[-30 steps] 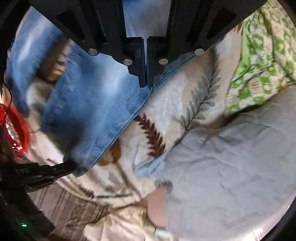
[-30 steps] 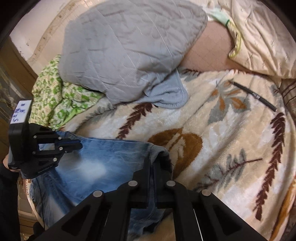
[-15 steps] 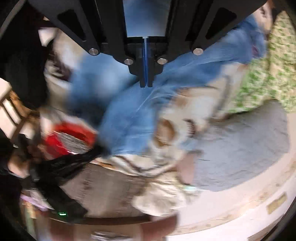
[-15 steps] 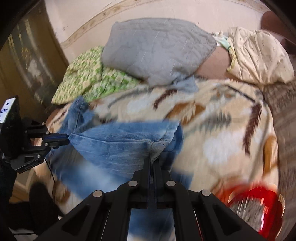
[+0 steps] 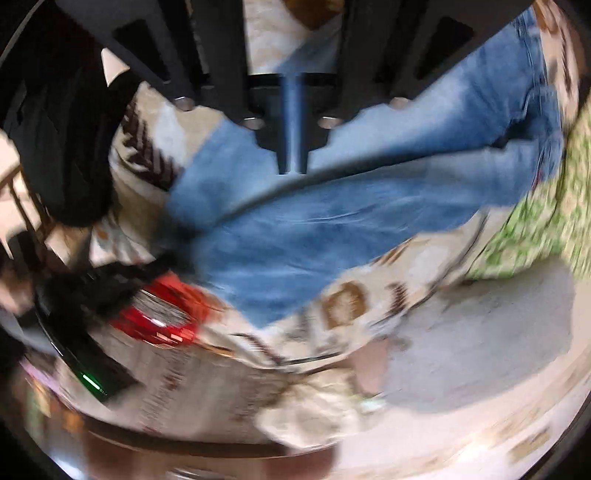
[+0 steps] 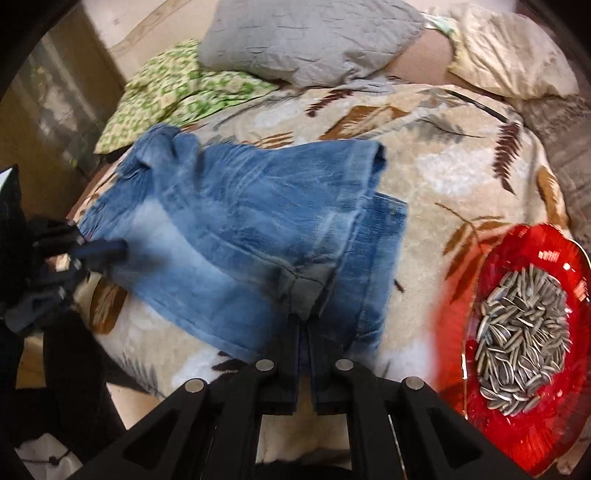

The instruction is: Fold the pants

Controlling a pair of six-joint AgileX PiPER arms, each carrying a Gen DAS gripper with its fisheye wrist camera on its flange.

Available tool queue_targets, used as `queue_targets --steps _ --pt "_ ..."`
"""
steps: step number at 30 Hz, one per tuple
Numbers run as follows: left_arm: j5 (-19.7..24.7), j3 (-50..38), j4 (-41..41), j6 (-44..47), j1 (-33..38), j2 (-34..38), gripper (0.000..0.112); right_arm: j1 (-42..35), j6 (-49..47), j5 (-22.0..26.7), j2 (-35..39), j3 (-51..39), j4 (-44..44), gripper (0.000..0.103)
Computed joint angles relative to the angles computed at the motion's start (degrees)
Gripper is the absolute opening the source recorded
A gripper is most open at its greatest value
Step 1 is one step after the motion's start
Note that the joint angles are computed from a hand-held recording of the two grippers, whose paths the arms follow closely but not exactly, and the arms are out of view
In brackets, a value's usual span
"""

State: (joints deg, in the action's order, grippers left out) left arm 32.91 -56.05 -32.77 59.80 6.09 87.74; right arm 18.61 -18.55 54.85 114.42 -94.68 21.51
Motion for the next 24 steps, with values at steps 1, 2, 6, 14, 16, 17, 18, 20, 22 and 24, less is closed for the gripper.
queue_targets --steps 1,2,6,14,16,17,18,20,22,24 --pt "0.2 -1.6 2.0 -3.6 0.6 1.1 0.074 0.6 2.2 0.0 -0.1 -0.3 -2.2 0.009" --pt "-1.7 -2.4 1.9 -6.4 1.9 1.9 0.102 0.7 3.2 0.3 -0.1 -0.7 -3.4 0.009" --pt "1.3 -8.6 1.3 -14.1 4.6 5.8 0.103 0.6 3.5 -0.5 -0.9 -0.3 -3.9 0.051" --pt "11.4 -21.8 0.4 -34.1 8.0 19.2 0.103 1.6 0.7 -6.5 -3.3 2.0 1.5 0.088" --pt "12.1 -22.3 -1.7 -36.1 8.7 20.3 0.103 2.3 1.4 -6.2 -1.6 0.5 1.5 0.088" --pt "12.7 -23.5 -1.5 -38.2 8.7 21.7 0.103 2.6 1.9 -6.3 -0.8 0.0 1.8 0.087" --pt "12.7 -24.4 -0.6 -39.8 8.4 22.6 0.102 2.8 2.4 -5.9 0.4 -0.8 2.1 0.086" --pt "13.2 -25.6 -0.8 -40.2 8.1 23.9 0.092 3.5 3.2 -5.9 1.9 -1.6 1.8 0.068" --pt "14.4 -27.2 1.5 -41.0 7.2 25.1 0.01 4.1 3.6 -6.0 2.9 -2.0 1.3 0.026" --pt "14.0 -26.8 3.6 -41.4 6.5 25.0 0.002 4.4 3.3 -6.8 3.3 -1.8 1.2 0.023"
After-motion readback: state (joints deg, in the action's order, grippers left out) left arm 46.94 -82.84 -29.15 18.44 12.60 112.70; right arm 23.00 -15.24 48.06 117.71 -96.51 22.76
